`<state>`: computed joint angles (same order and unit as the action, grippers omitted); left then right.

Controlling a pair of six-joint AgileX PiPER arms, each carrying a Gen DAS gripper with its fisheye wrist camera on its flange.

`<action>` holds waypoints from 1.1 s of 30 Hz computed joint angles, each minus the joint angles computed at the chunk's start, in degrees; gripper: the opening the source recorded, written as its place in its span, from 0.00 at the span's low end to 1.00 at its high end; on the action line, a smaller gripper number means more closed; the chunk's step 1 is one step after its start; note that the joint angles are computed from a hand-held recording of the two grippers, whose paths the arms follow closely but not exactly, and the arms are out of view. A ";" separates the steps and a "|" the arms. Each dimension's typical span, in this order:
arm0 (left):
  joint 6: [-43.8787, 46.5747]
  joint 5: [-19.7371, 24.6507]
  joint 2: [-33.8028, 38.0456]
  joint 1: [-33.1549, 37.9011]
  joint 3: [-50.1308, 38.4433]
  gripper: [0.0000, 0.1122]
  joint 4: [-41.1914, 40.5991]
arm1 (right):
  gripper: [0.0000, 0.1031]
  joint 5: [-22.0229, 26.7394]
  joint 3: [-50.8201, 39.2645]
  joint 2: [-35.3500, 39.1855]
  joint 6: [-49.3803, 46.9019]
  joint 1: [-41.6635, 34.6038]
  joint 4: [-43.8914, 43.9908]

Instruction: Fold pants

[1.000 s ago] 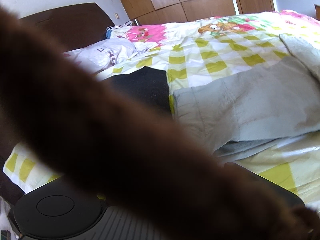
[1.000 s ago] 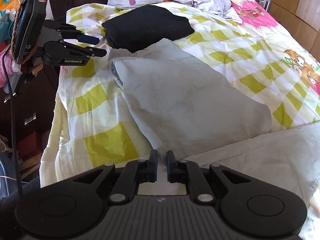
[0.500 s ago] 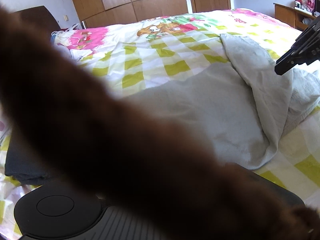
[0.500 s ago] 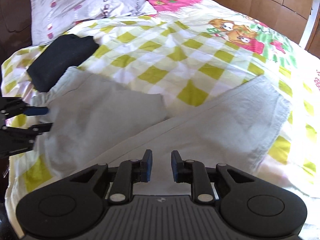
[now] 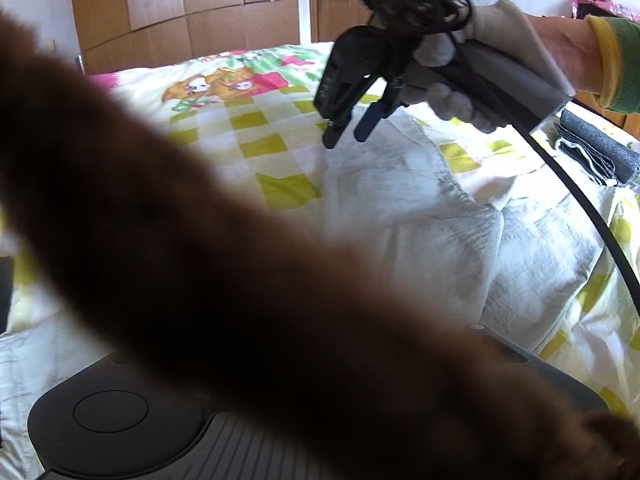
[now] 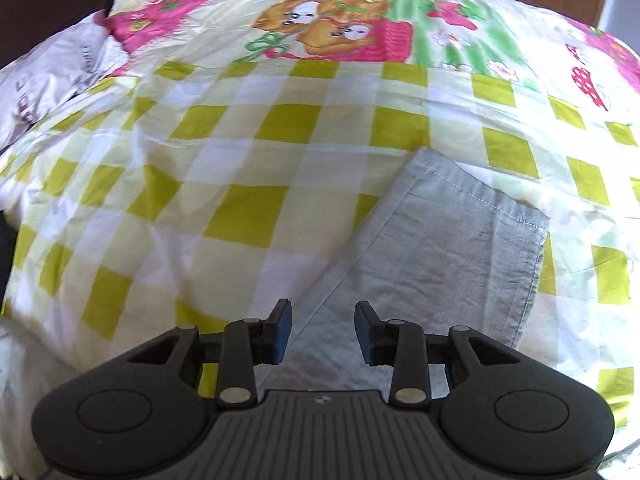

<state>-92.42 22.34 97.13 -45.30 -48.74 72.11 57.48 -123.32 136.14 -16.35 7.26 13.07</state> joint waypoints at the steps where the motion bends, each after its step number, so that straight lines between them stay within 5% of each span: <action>1: 0.32 -0.25 1.42 -0.16 -1.04 0.44 -0.03 | 0.47 1.13 -3.15 2.34 2.20 0.22 -1.14; 9: 1.49 -0.32 4.21 -1.54 -3.32 0.44 -2.96 | 0.49 3.05 -9.22 6.47 6.87 -1.06 3.93; 13: 0.99 0.69 5.01 -2.33 -4.54 0.44 -3.42 | 0.47 -1.84 -6.43 6.04 9.92 1.23 -1.97; 14: 1.23 1.02 5.27 -2.52 -4.85 0.44 -3.74 | 0.44 -2.91 -6.15 6.15 10.78 1.75 -3.89; 16: 1.82 1.53 5.63 -2.76 -5.26 0.44 -4.43 | 0.20 -2.74 -7.25 6.73 13.10 1.89 -6.41; 18: 3.40 1.85 5.58 -2.74 -5.71 0.44 -6.10 | 0.19 -1.83 -7.09 6.03 11.46 0.00 -3.23; 25: 4.68 6.31 4.63 -7.31 -7.09 0.44 -3.54 | 0.19 -8.48 19.71 -14.87 -11.48 -15.65 21.87; 33: 2.25 9.83 7.18 -15.24 -10.92 0.44 0.31 | 0.19 -1.33 46.96 -33.67 -31.97 -41.11 43.66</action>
<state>-90.17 32.17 104.31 -60.54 -59.66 72.43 56.15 -76.37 102.47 -48.32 -33.85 56.72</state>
